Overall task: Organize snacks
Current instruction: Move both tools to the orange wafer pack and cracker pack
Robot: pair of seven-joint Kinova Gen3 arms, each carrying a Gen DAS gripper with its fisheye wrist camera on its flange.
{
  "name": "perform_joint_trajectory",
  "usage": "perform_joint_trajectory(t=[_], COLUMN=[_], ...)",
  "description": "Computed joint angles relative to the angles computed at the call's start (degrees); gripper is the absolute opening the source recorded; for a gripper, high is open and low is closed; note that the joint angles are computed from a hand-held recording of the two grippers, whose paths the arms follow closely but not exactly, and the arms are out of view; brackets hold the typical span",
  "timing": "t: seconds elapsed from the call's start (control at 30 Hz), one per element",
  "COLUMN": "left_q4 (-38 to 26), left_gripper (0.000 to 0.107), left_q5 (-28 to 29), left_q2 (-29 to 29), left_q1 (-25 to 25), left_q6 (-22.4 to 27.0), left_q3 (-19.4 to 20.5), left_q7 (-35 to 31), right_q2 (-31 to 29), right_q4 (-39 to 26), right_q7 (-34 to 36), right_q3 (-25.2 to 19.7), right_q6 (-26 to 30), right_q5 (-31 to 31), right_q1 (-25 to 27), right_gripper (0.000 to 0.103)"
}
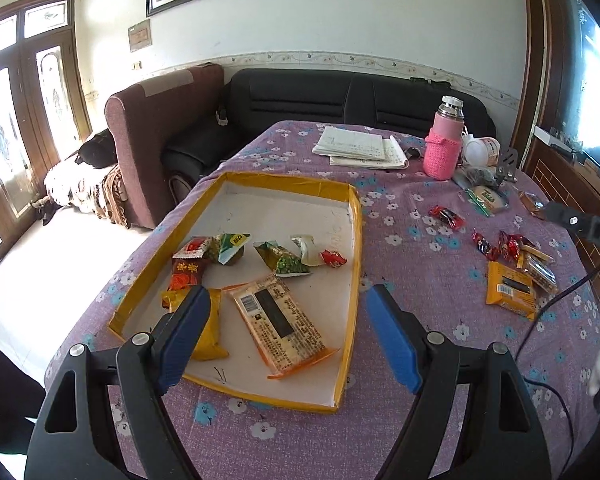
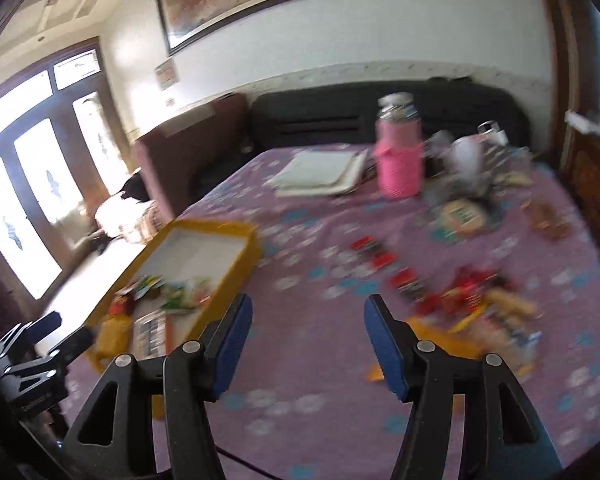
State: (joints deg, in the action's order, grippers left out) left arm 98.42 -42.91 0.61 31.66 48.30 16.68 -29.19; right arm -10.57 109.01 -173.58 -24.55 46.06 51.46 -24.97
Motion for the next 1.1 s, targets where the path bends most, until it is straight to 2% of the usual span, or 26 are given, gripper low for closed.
perform_joint_trajectory(t=[0.13, 0.33, 0.4, 0.47, 0.57, 0.63, 0.73, 0.8, 0.87, 0.97, 1.03, 1.1], left_q4=[-1.1, -2.2, -2.3, -3.1, -4.8, -4.9, -3.6, -3.3, -2.4, -0.4, 0.4, 0.4], left_gripper=[0.081, 0.081, 0.081, 0.081, 0.081, 0.081, 0.081, 0.081, 0.081, 0.081, 0.081, 0.081], left_q5=[-0.4, 1.0, 2.6, 2.1, -1.4, -3.0, -2.3, -0.5, 1.0, 2.8, 6.4, 8.2], left_q2=[1.4, 2.2, 2.1, 2.8, 4.7, 5.2, 4.4, 3.8, 3.0, 1.5, 0.8, 0.8], left_q1=[1.0, 2.4, 2.2, 2.9, 5.3, 6.7, 6.9, 6.2, 5.3, 3.8, 2.0, 1.1], left_q6=[1.6, 2.6, 1.7, 2.8, 6.8, 7.2, 4.0, 2.4, 0.1, -4.4, -7.1, -7.6], left_q3=[0.2, -0.5, -0.8, -0.7, -0.5, -0.8, -1.3, -1.6, -1.9, -2.2, -2.0, -1.6], left_q7=[-0.7, -2.8, -3.7, -3.0, -0.8, -0.4, -0.2, -1.0, -1.4, -0.5, -3.2, -5.4], right_q2=[-4.8, -6.3, -6.8, -6.1, -4.9, -2.6, 1.7, 3.3, 4.2, 4.7, 5.4, 6.3], right_q4=[6.3, 14.6, 15.9, 15.3, 14.6, 13.4, 11.6, 11.0, 10.3, 9.8, 8.5, 7.7], right_q7=[-4.0, -5.3, -5.2, -3.7, -1.5, 0.8, 6.5, 6.5, 7.7, 12.1, 14.4, 19.0], right_q3=[0.9, 3.3, 4.1, 4.9, 7.2, 8.9, 13.0, 11.7, 11.6, 11.7, 10.0, 11.9], right_q6=[-3.7, -10.9, -12.1, -10.9, -11.0, -11.4, -12.9, -13.0, -12.9, -13.9, -11.9, -12.8], right_q5=[-1.5, -6.4, -7.0, -8.0, -10.0, -12.0, -15.5, -14.0, -13.3, -15.1, -15.0, -17.8], right_q1=[2.8, 8.5, 11.0, 13.4, 16.7, 18.5, 17.0, 17.3, 15.3, 12.4, 10.7, 6.6], right_gripper=[0.065, 0.066, 0.066, 0.066, 0.066, 0.065, 0.062, 0.063, 0.062, 0.06, 0.06, 0.058])
